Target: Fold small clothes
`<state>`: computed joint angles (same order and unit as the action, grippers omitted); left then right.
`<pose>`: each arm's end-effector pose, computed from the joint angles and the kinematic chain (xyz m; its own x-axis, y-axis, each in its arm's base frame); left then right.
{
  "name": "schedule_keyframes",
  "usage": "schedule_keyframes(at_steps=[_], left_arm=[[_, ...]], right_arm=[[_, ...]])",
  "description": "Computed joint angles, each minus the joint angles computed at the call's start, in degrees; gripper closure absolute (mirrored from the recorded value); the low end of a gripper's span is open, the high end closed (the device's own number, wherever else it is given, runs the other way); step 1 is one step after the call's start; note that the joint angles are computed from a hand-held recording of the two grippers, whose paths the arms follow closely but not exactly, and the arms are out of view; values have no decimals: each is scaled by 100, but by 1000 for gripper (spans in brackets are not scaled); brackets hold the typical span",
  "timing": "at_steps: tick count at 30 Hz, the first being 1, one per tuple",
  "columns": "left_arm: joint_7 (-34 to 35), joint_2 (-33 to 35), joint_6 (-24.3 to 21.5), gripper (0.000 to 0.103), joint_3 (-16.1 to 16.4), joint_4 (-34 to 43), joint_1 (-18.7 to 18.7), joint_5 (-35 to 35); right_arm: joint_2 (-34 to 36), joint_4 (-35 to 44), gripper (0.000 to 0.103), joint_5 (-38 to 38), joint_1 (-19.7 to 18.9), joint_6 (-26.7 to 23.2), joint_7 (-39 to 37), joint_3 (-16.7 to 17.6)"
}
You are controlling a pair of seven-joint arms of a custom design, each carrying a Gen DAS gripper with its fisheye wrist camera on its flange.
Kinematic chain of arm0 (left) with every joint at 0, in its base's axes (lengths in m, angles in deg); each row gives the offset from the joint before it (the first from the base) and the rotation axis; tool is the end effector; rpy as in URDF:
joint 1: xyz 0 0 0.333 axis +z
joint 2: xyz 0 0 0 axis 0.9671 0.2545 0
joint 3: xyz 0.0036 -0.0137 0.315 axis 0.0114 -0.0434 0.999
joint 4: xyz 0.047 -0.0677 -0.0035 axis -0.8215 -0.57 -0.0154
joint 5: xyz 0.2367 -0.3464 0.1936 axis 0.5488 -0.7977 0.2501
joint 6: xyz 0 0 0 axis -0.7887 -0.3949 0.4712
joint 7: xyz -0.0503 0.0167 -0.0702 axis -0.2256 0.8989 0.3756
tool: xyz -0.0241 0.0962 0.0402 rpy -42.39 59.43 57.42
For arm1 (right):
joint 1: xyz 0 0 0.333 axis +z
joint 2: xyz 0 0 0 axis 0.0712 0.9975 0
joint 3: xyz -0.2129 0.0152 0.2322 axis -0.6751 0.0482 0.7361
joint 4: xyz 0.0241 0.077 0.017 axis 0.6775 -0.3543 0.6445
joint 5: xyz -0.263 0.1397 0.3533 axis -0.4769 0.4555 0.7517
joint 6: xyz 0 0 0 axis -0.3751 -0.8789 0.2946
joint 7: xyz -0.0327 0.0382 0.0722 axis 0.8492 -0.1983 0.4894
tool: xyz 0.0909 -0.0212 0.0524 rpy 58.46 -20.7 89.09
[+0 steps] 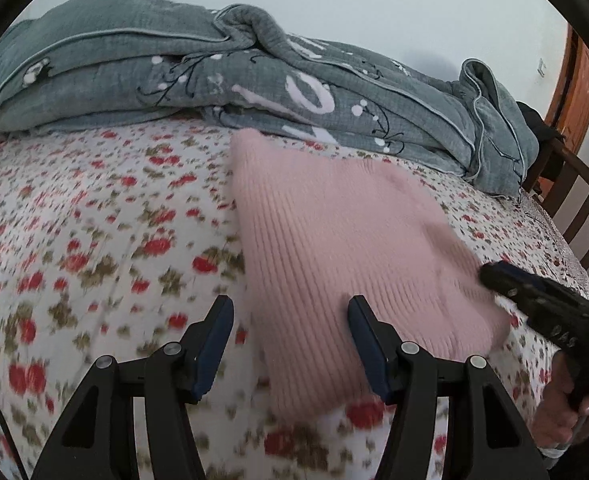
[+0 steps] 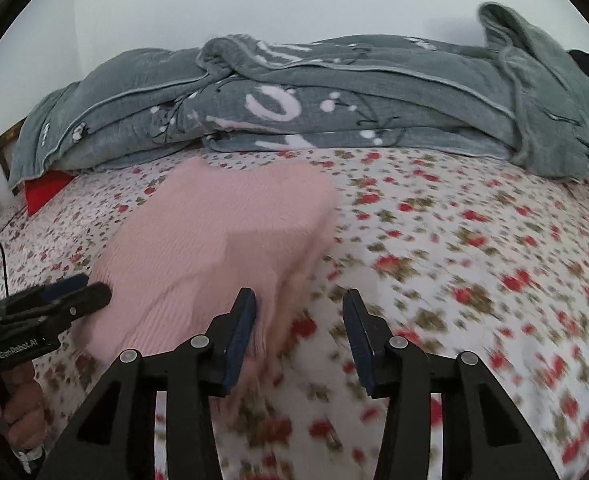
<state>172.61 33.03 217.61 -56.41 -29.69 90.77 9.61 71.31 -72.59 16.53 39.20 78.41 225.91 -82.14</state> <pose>0.7292 -0.1873 0.2881 -0.3920 -0.8868 0.2449 -0.7060 0.1193 -0.6981 0.6571 0.3700 0.3008 -0.1215 -0.9856 -0.1177 -0.6673 0.1689 -0.7254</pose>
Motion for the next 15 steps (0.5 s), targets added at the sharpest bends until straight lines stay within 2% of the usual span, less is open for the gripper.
schedule_keyframes(at_steps=[3, 7, 10, 13, 15], left_arm=[[63, -203, -32, 46, -333, -373, 395, -235], [117, -721, 27, 46, -548, -941, 693, -545], [490, -1110, 112, 46, -1215, -1396, 1373, -1013], [1108, -1483, 17, 46, -2322, -1789, 2465, -1813], [1306, -1832, -30, 45, -2687, -1971, 2813, -2221]], right_arm=[[-473, -476, 59, -142, 83, -133, 273, 16], [-1107, -1030, 59, -247, -14, -437, 405, 347], [-1540, -1361, 59, -357, -54, -841, 504, 612], [-1944, -1675, 58, -488, -125, -1130, 656, 872], [-2136, -1803, 55, -389, -199, -1357, 601, 1071]])
